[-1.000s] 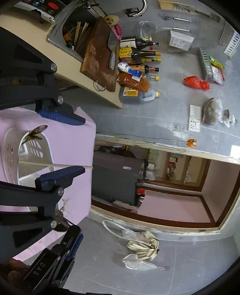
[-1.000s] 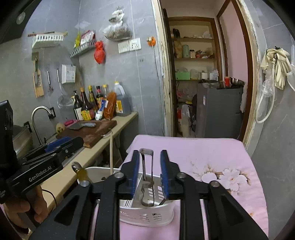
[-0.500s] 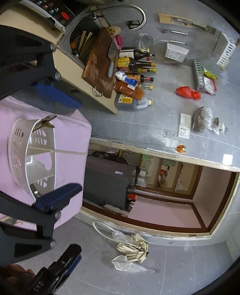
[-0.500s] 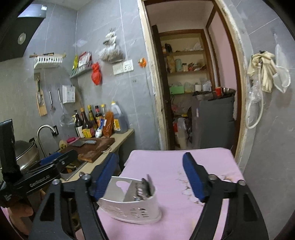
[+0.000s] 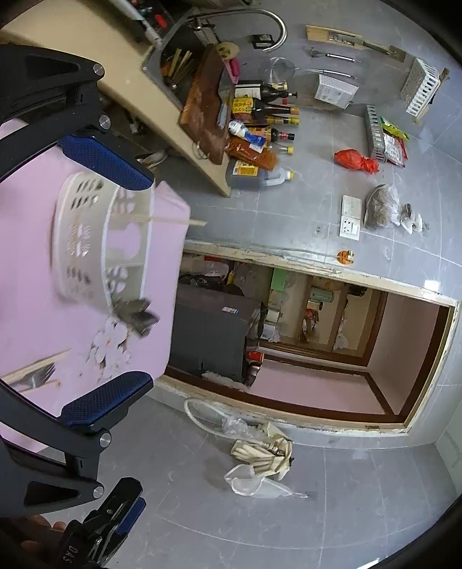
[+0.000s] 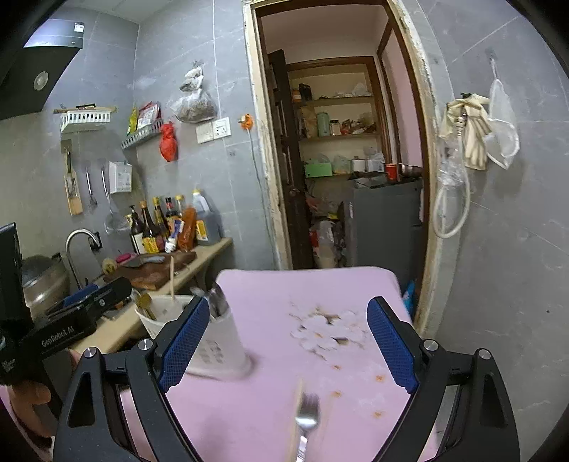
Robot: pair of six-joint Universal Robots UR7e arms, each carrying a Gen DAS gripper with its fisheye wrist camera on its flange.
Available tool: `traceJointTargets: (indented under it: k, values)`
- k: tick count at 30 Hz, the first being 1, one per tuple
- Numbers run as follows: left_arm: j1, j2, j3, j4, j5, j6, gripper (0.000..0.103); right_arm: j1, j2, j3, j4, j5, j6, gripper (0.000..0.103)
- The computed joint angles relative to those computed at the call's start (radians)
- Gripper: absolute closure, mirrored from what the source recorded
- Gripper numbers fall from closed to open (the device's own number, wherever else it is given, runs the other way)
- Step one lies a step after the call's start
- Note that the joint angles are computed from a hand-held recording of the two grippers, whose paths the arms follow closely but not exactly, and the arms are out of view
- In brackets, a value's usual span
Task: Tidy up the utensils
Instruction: 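Move both tools back over the remaining chopsticks and fork, then grasp a wooden chopstick with the left tool while the right tool grasps another chopstick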
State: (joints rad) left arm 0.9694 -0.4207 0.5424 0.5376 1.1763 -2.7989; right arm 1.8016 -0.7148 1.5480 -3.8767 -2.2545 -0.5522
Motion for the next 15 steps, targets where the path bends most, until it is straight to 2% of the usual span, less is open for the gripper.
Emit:
traceJointTargets:
  k: [4,6,9,15]
  values:
    - [-0.011,-0.029,0.105,-0.05,-0.003,-0.023,0.001,-0.024,-0.042,0.086,-0.033,-0.009,-0.011,0.016]
    - [-0.016,-0.019,0.116,-0.042,-0.017,-0.025,0.0,-0.043,-0.064,0.128,-0.032,-0.011,0.007,0.016]
    - [-0.02,0.018,0.089,0.0,-0.032,-0.027,0.0,-0.072,-0.087,0.176,-0.028,-0.015,0.035,0.016]
    - [-0.019,0.143,-0.074,0.136,-0.052,-0.008,0.0,-0.144,-0.111,0.244,0.017,0.002,0.117,0.016]
